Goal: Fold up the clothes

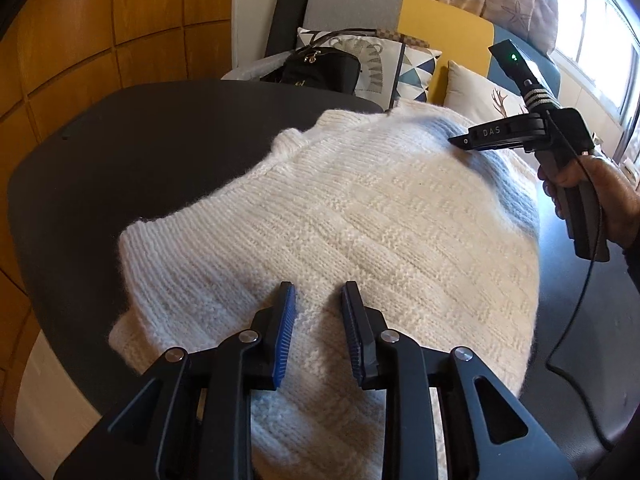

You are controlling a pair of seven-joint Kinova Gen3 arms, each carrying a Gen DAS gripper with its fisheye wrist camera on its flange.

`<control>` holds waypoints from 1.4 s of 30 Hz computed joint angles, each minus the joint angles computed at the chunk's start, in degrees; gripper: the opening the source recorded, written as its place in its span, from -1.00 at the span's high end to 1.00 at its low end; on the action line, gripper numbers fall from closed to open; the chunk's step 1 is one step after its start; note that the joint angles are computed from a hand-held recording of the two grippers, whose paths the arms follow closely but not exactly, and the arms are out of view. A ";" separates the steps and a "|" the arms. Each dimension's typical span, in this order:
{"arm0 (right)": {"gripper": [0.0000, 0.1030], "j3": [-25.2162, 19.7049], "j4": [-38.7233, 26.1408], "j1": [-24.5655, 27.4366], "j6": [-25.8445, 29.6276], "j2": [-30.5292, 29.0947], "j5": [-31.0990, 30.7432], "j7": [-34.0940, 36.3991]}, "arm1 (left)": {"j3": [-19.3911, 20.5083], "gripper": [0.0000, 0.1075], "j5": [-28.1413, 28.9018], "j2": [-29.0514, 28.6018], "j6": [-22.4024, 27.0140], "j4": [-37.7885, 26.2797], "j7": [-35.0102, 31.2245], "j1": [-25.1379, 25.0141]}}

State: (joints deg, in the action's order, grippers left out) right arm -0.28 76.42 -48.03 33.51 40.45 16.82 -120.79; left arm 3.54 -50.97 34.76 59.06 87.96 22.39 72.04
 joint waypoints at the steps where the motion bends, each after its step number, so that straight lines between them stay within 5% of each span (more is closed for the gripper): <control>1: 0.50 -0.03 -0.86 0.19 0.68 0.35 -0.38 -0.19 | -0.12 0.51 0.40 0.03 0.29 -0.19 -1.79 -0.45; 7: 0.49 -3.43 -5.60 3.73 6.40 1.19 -5.01 2.32 | 1.64 0.41 0.60 -0.72 2.04 0.43 -9.67 -4.24; 10: 0.48 -2.91 -4.94 3.51 5.82 0.79 -5.94 3.80 | 2.91 0.41 -0.80 -4.04 -0.43 4.06 -4.80 -5.62; 14: 0.48 -2.20 1.95 2.93 -1.39 -2.80 -4.38 1.29 | -1.39 0.40 -4.83 -5.38 2.15 5.25 3.98 0.99; 18: 0.47 0.08 3.15 -0.09 -1.66 -1.63 -0.98 0.11 | 2.55 0.39 1.56 -2.59 1.68 1.51 5.28 -5.13; 20: 0.48 0.77 2.86 -0.90 -1.06 -1.64 -0.35 0.61 | 1.01 0.38 3.57 -2.28 0.04 1.50 8.23 -5.56; 23: 0.48 -0.89 4.63 0.42 -4.51 -3.56 0.74 0.63 | -2.22 0.38 2.80 -3.13 1.82 2.03 15.19 -2.18; 26: 0.48 -0.54 5.60 0.08 -8.44 -4.19 0.91 2.54 | -0.56 0.38 0.81 -3.02 5.33 1.16 16.80 -3.83; 30: 0.47 -3.54 -0.51 2.61 -3.90 0.37 -2.43 8.10 | 1.16 0.38 6.97 -2.86 1.90 0.95 11.34 -10.20; 33: 0.42 -3.23 -2.38 2.73 -2.86 0.90 -5.64 11.75 | 0.02 0.37 6.65 -3.41 2.34 1.20 11.49 -9.36; 39: 0.42 -15.92 -9.44 11.53 -0.69 3.27 -11.60 25.58 | -0.36 0.37 3.29 -3.20 1.77 -0.29 8.30 -10.26; 42: 0.42 -13.40 -17.41 7.71 5.56 7.22 -11.50 29.50 | 1.14 0.37 7.92 -1.93 -0.68 -1.02 2.08 -15.11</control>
State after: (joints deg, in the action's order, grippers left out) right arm -13.67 59.02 -40.31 39.07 47.67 5.32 -91.29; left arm 4.68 -43.06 32.83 58.38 86.95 24.47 56.93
